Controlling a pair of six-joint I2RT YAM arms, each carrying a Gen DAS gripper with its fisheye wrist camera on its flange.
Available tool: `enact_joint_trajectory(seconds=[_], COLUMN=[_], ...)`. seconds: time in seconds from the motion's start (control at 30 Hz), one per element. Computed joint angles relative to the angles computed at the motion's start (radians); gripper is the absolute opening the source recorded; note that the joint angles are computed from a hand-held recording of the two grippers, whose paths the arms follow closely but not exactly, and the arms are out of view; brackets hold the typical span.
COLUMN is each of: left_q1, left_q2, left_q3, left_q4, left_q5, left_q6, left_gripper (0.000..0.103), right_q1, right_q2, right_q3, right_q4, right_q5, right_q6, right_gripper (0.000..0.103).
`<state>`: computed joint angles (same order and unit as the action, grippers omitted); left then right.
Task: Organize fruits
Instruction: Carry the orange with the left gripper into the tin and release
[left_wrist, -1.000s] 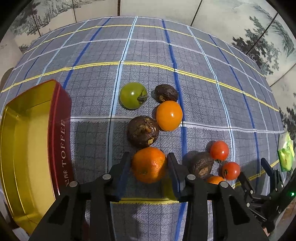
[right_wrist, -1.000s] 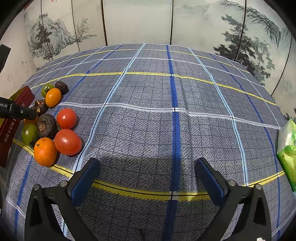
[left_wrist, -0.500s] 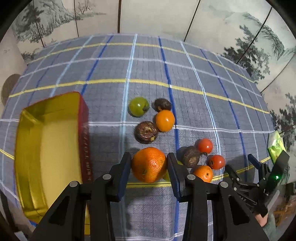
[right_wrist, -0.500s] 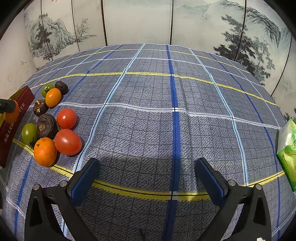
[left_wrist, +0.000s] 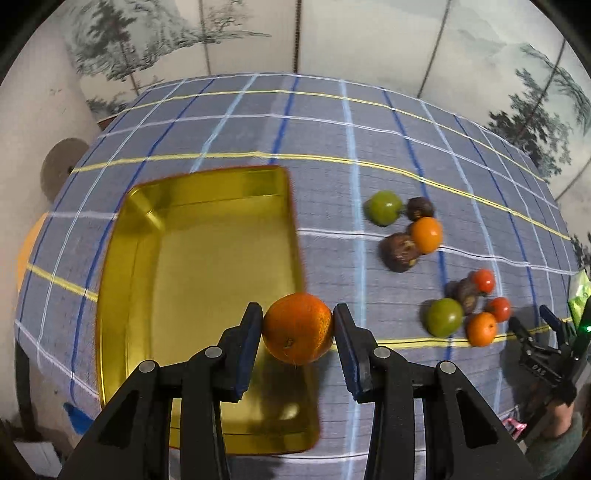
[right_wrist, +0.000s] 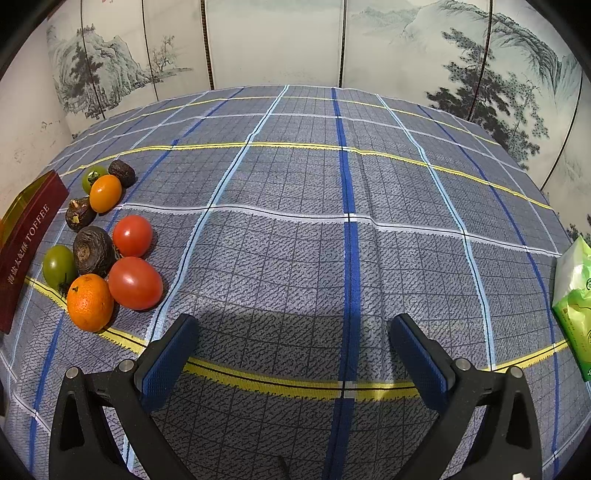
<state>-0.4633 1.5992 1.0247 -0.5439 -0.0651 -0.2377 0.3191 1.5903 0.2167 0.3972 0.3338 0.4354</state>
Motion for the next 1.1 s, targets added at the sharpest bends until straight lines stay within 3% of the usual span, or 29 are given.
enact_joint_trajectory(seconds=[0.3, 0.6, 1.1], left_q1=[0.100, 0.167, 0.199], left_q2=[-0.024, -0.010, -0.040], left_q3=[-0.097, -0.157, -0.229], left_q4=[0.047, 0.094, 0.166], left_q5=[0.045, 0.022, 0.029], left_q6=[0.017, 0.042, 0.076], left_gripper=[0.041, 0.041, 0.041], right_q1=[-0.001, 0.007, 0.035], right_q2=[0.000, 0.027, 0.000], right_q3=[0.001, 0.005, 0.024], right_q4=[0.000, 0.017, -0.074], right_q5=[-0.001, 0.008, 0.028], right_q6=[0.000, 0.022, 0.085], right_gripper=[0.103, 0.103, 0.103])
